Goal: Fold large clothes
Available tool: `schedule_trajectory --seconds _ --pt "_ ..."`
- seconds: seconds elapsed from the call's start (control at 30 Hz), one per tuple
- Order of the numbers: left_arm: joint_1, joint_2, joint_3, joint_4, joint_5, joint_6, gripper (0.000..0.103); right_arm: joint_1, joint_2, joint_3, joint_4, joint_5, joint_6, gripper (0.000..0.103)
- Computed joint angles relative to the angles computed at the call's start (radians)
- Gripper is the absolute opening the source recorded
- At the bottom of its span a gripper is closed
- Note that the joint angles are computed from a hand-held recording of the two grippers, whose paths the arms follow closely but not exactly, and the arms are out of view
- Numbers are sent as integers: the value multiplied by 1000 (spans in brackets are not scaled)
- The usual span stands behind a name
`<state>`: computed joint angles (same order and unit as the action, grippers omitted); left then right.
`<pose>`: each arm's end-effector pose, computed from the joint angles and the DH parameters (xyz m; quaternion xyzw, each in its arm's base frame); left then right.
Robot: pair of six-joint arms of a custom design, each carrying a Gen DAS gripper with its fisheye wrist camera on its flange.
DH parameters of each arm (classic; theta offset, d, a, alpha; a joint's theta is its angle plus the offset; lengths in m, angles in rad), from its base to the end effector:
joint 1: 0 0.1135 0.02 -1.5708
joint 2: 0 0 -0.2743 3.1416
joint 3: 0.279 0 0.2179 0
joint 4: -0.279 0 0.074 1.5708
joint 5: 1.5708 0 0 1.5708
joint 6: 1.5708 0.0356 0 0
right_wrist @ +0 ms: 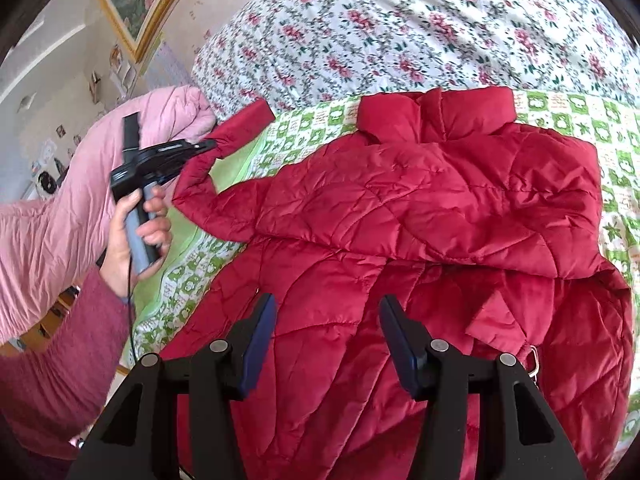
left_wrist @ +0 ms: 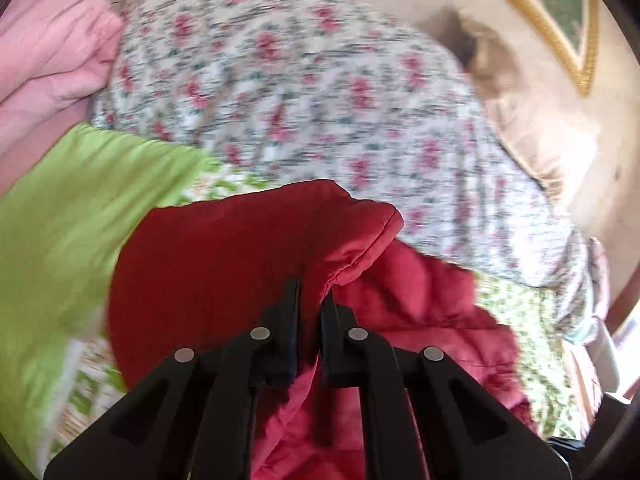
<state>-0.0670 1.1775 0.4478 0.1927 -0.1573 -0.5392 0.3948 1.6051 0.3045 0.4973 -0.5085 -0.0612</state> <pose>0.2047 -0.0081 0.2161 -0.2405 0.8335 -0.0819 0.4906 0.1928 0.0991 0.1261 -0.2946 0.8529 0.2901 0.3186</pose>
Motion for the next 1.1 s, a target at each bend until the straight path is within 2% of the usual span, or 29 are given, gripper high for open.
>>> schedule_trajectory --seconds 0.17,0.4,0.57,0.67,0.77,0.93,0.97,1.03,1.07,1.1 --pt "-247 57 34 65 -111 -65 6 -62 23 12 2 -50 16 56" --pt "-504 319 119 248 -191 -84 6 -212 79 116 -49 -188 75 56" --pt "-555 515 204 343 -146 -111 6 -315 136 200 -58 -285 138 56" --pt "-576 575 225 376 -138 -135 6 -365 203 259 -32 -380 221 58" --pt "-585 622 232 420 -121 -170 6 -386 306 326 44 -474 344 80" --pt "-582 678 236 468 -97 -197 5 -373 490 476 77 -542 514 81" --pt "-582 691 239 470 -91 -195 6 -364 520 507 75 -534 534 80" --pt "-581 720 262 436 -77 -186 6 -354 563 552 70 -530 559 70" --pt "-579 727 266 424 -72 -184 6 -350 580 569 76 -518 570 59" --pt "-572 734 265 420 -49 -185 6 -345 586 586 57 -493 555 40"
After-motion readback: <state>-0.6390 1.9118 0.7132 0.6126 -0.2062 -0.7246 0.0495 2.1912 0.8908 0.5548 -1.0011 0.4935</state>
